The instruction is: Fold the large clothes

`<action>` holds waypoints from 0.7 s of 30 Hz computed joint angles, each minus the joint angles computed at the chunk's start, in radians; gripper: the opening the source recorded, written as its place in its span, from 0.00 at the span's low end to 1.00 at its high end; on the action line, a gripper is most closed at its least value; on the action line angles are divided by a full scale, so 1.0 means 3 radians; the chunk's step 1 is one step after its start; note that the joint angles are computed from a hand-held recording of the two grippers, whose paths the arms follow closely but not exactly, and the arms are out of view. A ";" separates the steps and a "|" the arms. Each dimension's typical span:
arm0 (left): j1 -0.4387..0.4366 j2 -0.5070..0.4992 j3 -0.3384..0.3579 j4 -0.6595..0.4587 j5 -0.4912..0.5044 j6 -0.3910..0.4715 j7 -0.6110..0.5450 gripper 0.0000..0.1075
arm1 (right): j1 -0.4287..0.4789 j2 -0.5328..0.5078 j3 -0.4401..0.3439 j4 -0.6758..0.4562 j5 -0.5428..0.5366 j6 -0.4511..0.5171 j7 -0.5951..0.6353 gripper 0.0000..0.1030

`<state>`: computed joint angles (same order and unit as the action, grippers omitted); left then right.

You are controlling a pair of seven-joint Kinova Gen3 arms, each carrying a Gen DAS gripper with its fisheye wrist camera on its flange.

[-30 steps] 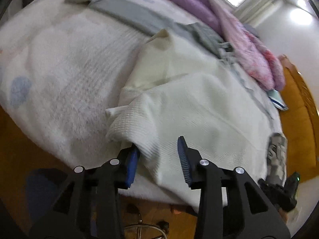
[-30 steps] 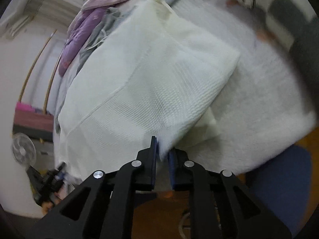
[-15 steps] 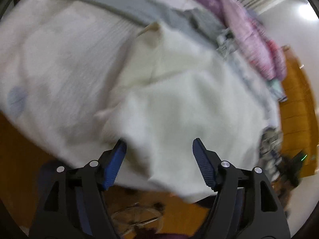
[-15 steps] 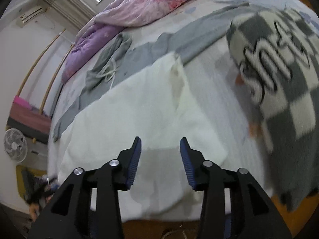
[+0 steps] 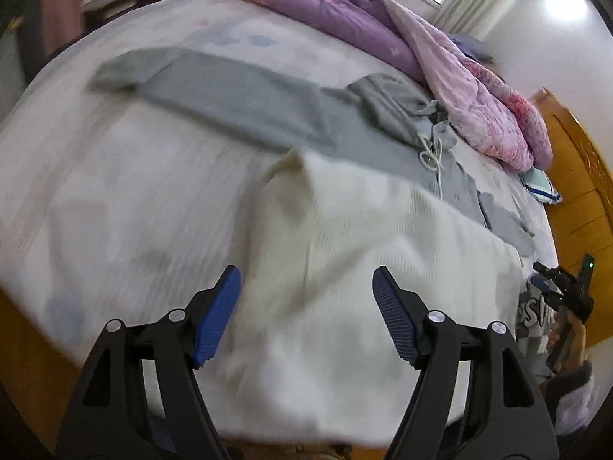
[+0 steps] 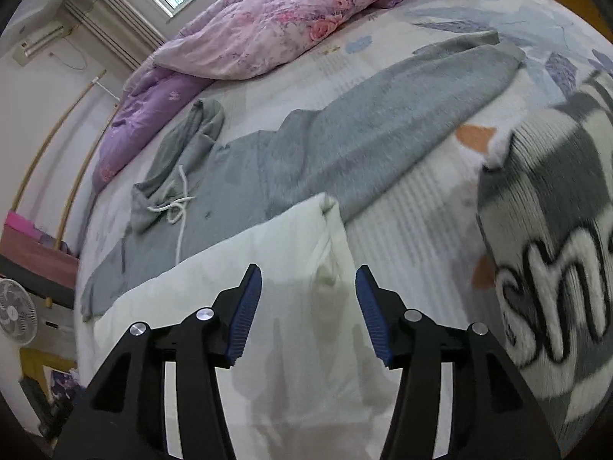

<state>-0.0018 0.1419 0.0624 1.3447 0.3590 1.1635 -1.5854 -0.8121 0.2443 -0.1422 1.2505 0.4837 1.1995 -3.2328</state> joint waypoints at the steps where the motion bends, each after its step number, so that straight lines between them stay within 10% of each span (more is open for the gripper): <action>1: 0.0059 0.0154 -0.0013 -0.0121 -0.0004 -0.0046 0.0019 0.67 | 0.0022 0.0014 0.0006 -0.0006 -0.0006 -0.0014 0.0029 0.48; 10: 0.0285 0.1095 0.0076 -0.1117 -0.0356 0.0263 0.0386 0.63 | 0.0367 -0.0007 0.0065 0.0234 -0.0366 -0.0502 0.0194 0.51; 13: 0.0218 0.1239 0.0160 -0.1286 -0.0327 0.0352 0.0302 0.34 | 0.0613 -0.0026 -0.0010 0.0374 -0.0669 -0.0844 0.0380 0.51; 16: 0.0230 0.1271 0.0168 -0.1341 -0.0334 0.0266 0.0259 0.13 | 0.0635 0.0090 0.0013 0.0228 -0.0775 -0.0759 0.0722 0.13; 21: 0.0388 0.1582 0.0130 -0.1918 -0.0558 0.0503 0.0324 0.12 | 0.0525 0.0294 0.0119 -0.0091 -0.0661 -0.0424 0.1006 0.07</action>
<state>0.1145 0.6166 0.1014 0.7694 0.1917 1.3145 -1.4883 -0.6547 0.3327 -0.1065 1.2234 0.2855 1.0722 -2.9308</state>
